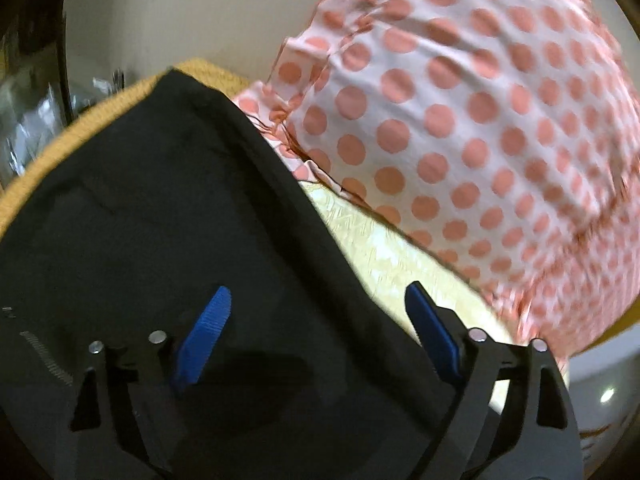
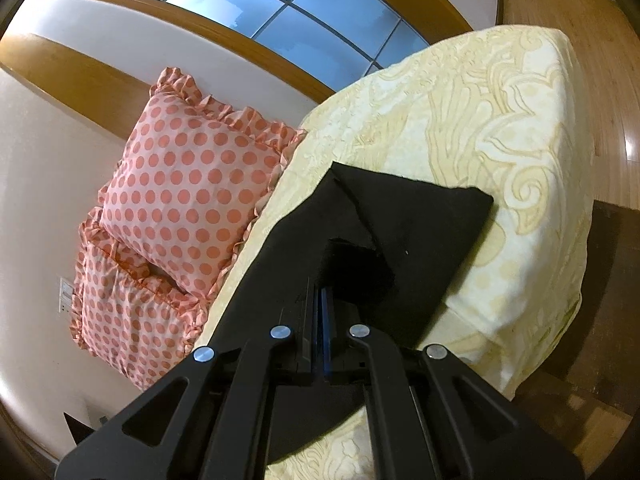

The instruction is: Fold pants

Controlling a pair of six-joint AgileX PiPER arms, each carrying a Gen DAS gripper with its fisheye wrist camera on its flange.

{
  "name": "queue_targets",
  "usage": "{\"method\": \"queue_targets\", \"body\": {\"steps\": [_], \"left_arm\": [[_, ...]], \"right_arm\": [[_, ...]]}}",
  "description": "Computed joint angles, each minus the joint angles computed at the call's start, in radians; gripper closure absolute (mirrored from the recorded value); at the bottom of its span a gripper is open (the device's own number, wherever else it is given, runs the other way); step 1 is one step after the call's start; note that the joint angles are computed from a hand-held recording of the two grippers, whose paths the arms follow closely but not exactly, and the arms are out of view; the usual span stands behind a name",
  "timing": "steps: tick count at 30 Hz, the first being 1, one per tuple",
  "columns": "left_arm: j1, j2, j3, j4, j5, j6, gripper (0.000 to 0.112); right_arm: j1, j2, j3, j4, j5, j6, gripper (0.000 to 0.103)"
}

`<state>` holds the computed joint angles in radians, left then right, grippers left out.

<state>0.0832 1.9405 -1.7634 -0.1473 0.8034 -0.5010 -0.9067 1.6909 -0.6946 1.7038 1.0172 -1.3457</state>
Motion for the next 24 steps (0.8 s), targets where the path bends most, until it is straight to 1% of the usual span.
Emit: {"method": "queue_targets", "body": {"steps": [1, 3, 4, 6, 7, 8, 9, 10, 12, 13, 14, 17, 18, 19, 21, 22, 23, 24], "left_arm": [[0.000, 0.048, -0.070, 0.007, 0.034, -0.013, 0.032], [-0.008, 0.146, -0.218, 0.059, 0.111, -0.056, 0.034], [-0.009, 0.174, -0.259, 0.078, 0.133, -0.077, 0.039], [0.003, 0.226, -0.327, 0.071, 0.176, -0.097, 0.055], [0.022, 0.237, -0.329, 0.025, 0.177, -0.086, 0.080], [0.046, 0.227, -0.292, -0.041, 0.153, -0.057, 0.094], [0.058, 0.206, -0.249, -0.067, 0.131, -0.044, 0.095], [0.066, 0.165, -0.176, -0.082, 0.091, -0.038, 0.099], [0.063, 0.083, -0.062, -0.069, 0.034, -0.021, 0.100], [0.058, 0.012, 0.026, -0.054, -0.008, -0.012, 0.101], [0.052, -0.066, 0.125, -0.045, -0.067, -0.001, 0.101], [0.035, -0.352, 0.416, -0.037, -0.179, 0.016, 0.101], [0.015, -0.436, 0.497, -0.002, -0.209, -0.019, 0.101], [-0.004, -0.536, 0.585, 0.062, -0.244, -0.082, 0.101], [-0.079, -0.736, 0.743, 0.239, -0.226, -0.281, 0.101], [-0.115, -0.836, 0.832, 0.330, -0.233, -0.381, 0.101], [-0.154, -0.928, 0.911, 0.416, -0.219, -0.481, 0.101], [-0.210, -1.004, 0.971, 0.497, -0.175, -0.581, 0.101]], "right_arm": [[0.004, 0.003, -0.006, 0.000, -0.005, 0.005, 0.102], [0.014, 0.008, -0.016, -0.002, -0.018, 0.014, 0.102], [0.018, 0.010, -0.022, -0.004, -0.024, 0.018, 0.102], [0.025, 0.009, -0.030, -0.005, -0.033, 0.021, 0.102], [0.029, 0.007, -0.034, -0.006, -0.037, 0.020, 0.102], [0.031, 0.007, -0.038, -0.009, -0.039, 0.019, 0.102], [0.033, 0.007, -0.042, -0.011, -0.041, 0.019, 0.102], [0.035, 0.006, -0.047, -0.015, -0.044, 0.019, 0.102], [0.038, 0.006, -0.055, -0.017, -0.050, 0.019, 0.102], [0.038, 0.005, -0.059, -0.016, -0.054, 0.017, 0.102], [0.035, 0.006, -0.062, -0.015, -0.055, 0.016, 0.102], [0.021, 0.012, -0.076, -0.019, -0.050, 0.020, 0.102], [0.017, 0.011, -0.078, -0.019, -0.051, 0.019, 0.102], [0.013, 0.009, -0.080, -0.019, -0.056, 0.017, 0.102], [0.001, 0.014, -0.089, -0.027, -0.056, 0.019, 0.102], [-0.001, 0.018, -0.095, -0.031, -0.060, 0.024, 0.102], [-0.003, 0.022, -0.099, -0.036, -0.065, 0.027, 0.102], [-0.003, 0.026, -0.103, -0.041, -0.071, 0.033, 0.102]]}}
